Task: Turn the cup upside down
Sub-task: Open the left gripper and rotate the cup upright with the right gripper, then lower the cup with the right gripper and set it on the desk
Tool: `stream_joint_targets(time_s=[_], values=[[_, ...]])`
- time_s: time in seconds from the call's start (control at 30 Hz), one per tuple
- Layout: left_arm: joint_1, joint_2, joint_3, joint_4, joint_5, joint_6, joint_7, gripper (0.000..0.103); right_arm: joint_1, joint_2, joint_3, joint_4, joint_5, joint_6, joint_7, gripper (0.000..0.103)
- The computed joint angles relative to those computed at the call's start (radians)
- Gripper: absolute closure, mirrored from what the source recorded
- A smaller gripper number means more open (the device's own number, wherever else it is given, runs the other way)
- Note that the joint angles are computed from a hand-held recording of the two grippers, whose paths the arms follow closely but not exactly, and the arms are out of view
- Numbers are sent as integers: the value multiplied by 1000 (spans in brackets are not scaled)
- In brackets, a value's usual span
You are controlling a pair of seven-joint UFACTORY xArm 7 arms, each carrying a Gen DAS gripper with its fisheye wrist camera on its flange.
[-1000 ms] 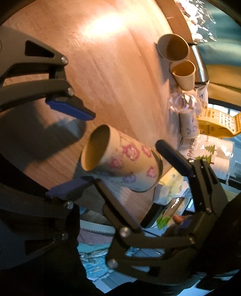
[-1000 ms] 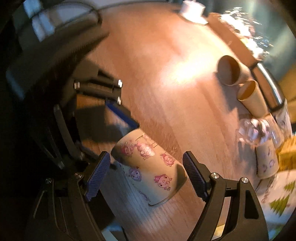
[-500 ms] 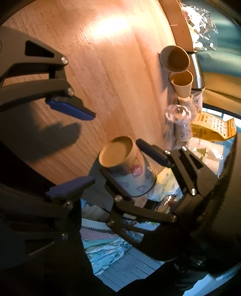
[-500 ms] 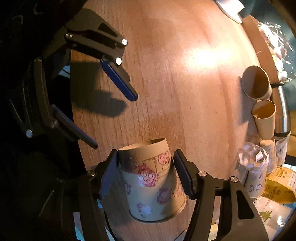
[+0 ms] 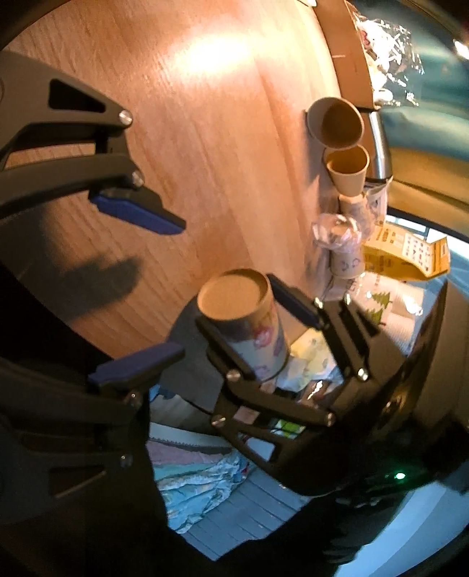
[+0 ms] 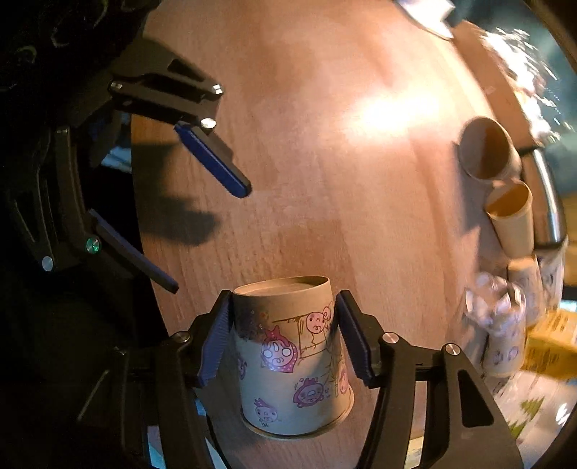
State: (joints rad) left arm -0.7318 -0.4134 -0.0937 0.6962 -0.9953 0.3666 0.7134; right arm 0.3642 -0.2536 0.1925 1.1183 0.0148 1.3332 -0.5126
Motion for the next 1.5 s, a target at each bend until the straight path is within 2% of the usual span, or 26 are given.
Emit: stream_joint_targets(time_s=[0.1,0.17,0.33,0.47,0.53,0.6,0.63,0.73,0.87,0.93,1.1,1.2,1.23,1.33,1.4,1.5], values=[[4,4,-7,4,1,-16,-15,38,-19,-111,-30,-96,66,-136,53,43],[16,7,-19,5,19,-35,-57,38,-33,-212,-46,-194,114,-271,109,43],[-26,19,-1,18,-60,-112,-57,38,-46,-431,-81,-438,245,-601,275,42],[-10,32,-46,19,17,-201,-144,38,-98,-563,-2,-589,216,-826,477,42],[-33,42,-35,24,32,-232,-170,38,-138,-639,52,-668,190,-899,589,42],[-11,55,-60,25,99,-256,-252,38,-155,-689,63,-703,175,-913,659,42],[16,62,-82,27,150,-255,-307,38,-190,-728,103,-726,151,-917,714,42],[131,76,-180,31,336,-252,-494,38,-217,-806,139,-784,110,-953,801,42],[153,90,-201,36,433,-276,-600,38,-263,-901,217,-851,55,-1011,927,42],[148,97,-196,42,464,-287,-637,38,-263,-924,231,-881,34,-1042,967,42],[182,108,-231,49,574,-325,-758,38,-222,-974,208,-963,-14,-1121,1024,42],[262,102,-302,43,662,-355,-870,38,-197,-995,179,-996,-39,-1140,1053,42],[260,100,-300,39,672,-367,-887,38,-190,-1000,170,-1000,-52,-1134,1057,42],[320,92,-352,31,734,-383,-966,38,-157,-1018,133,-1012,-78,-1119,1075,41],[400,76,-418,28,793,-381,-1029,38,-147,-1033,128,-1015,-95,-1106,1090,41],[464,64,-465,25,860,-393,-1086,38,-149,-1027,129,-1008,-115,-1098,1111,41]])
